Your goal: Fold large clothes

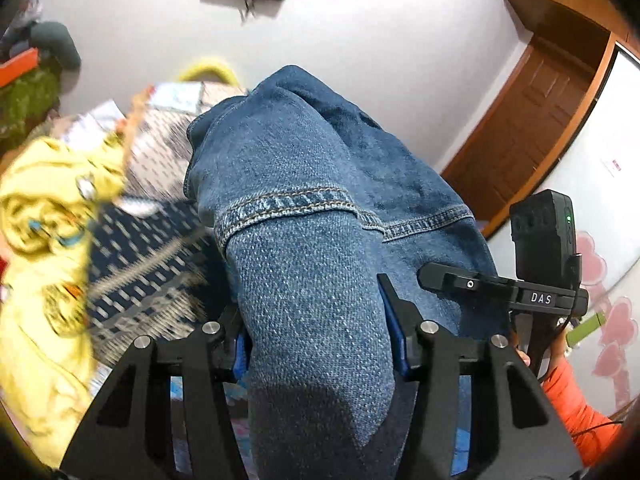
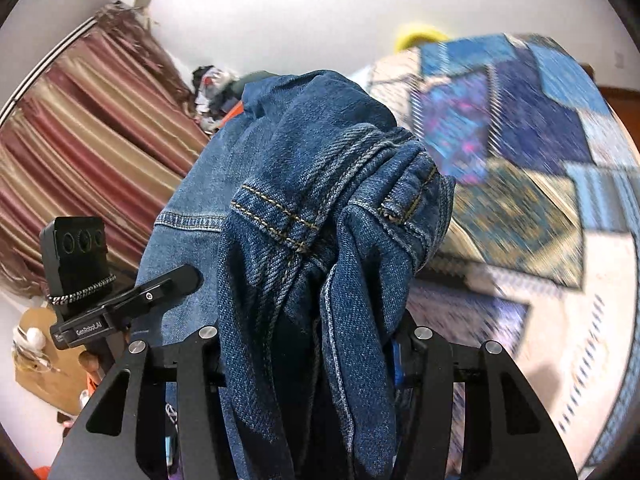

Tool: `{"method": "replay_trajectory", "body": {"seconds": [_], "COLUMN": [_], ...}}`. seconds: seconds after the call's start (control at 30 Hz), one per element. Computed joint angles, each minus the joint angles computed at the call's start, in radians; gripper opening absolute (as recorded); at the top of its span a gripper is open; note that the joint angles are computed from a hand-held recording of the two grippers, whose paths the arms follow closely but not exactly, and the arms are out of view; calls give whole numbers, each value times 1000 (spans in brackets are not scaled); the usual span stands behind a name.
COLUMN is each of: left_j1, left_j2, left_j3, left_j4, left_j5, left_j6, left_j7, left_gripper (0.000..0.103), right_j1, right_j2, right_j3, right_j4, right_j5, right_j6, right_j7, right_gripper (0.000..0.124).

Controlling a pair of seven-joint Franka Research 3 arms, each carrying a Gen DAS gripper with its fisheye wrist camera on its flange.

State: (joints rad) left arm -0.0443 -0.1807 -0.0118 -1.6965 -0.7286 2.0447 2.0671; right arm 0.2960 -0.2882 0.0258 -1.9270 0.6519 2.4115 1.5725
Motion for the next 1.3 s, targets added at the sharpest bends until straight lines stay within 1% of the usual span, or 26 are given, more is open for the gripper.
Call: {"method": "replay_trajectory", "body": {"seconds": [0.1, 0.2, 0.27, 0.33, 0.37, 0.53, 0.63, 0.7, 0.77, 0.83, 0.87, 0.97, 1.07, 1.1, 1.13, 1.17, 1.2, 1.23, 1.3], "left_j1": [24, 65, 94, 125, 139, 205, 228, 238, 246, 263, 265, 253, 236, 229, 223, 215, 207, 201, 191], "left_j2": [57, 130, 168, 230, 258, 398, 436, 452, 439, 391, 380, 335, 289, 263, 231, 210, 197, 176, 123], "left_j3": [18, 19, 6, -6, -15, -59, -85, -97, -106, -116, -113, -100, -86, -82, -76, -69, -63, -56, -41], "left_j4": [66, 141, 171, 221, 239, 332, 315, 283, 228, 133, 116, 68, 19, -7, -40, -64, -79, -102, -164], "left_j5": [-8, -12, -9, 3, 10, 70, 126, 167, 187, 146, 137, 153, 195, 208, 218, 238, 270, 294, 323], "left_j6": [-1, -13, -13, -20, -20, -66, -61, -58, -33, 41, 55, 78, 113, 130, 144, 159, 169, 173, 183], "left_j7": [26, 52, 69, 86, 90, 78, 56, 49, 61, 134, 145, 110, 84, 76, 71, 57, 34, 21, 12], "left_gripper": [53, 53, 53, 53, 53, 53, 53, 54, 60, 66, 67, 68, 70, 71, 75, 79, 87, 90, 90], "right_j1": [14, 20, 25, 28, 31, 39, 36, 34, 39, 46, 47, 51, 65, 66, 68, 67, 68, 68, 64], "right_j2": [89, 177, 236, 281, 322, 426, 482, 511, 524, 506, 495, 459, 409, 395, 386, 379, 359, 344, 310], "right_j3": [11, 29, 43, 54, 60, 80, 89, 92, 90, 92, 92, 85, 74, 72, 71, 69, 68, 67, 69], "right_j4": [83, 156, 201, 230, 256, 308, 323, 323, 315, 286, 276, 260, 219, 200, 187, 179, 158, 141, 103], "right_j5": [20, 19, 13, 5, -6, -59, -58, -65, -101, -135, -150, -201, -288, -309, -329, -348, -378, -408, -430], "right_j6": [40, 83, 110, 126, 136, 151, 139, 113, 91, 100, 95, 48, 36, 38, 36, 29, 18, 13, 6], "right_j7": [-6, -2, 6, 20, 32, 89, 112, 125, 140, 128, 116, 122, 178, 193, 207, 219, 240, 263, 275], "right_gripper": [48, 48, 48, 48, 48, 48, 48, 48, 48, 50, 51, 55, 56, 58, 61, 66, 69, 69, 69]}}
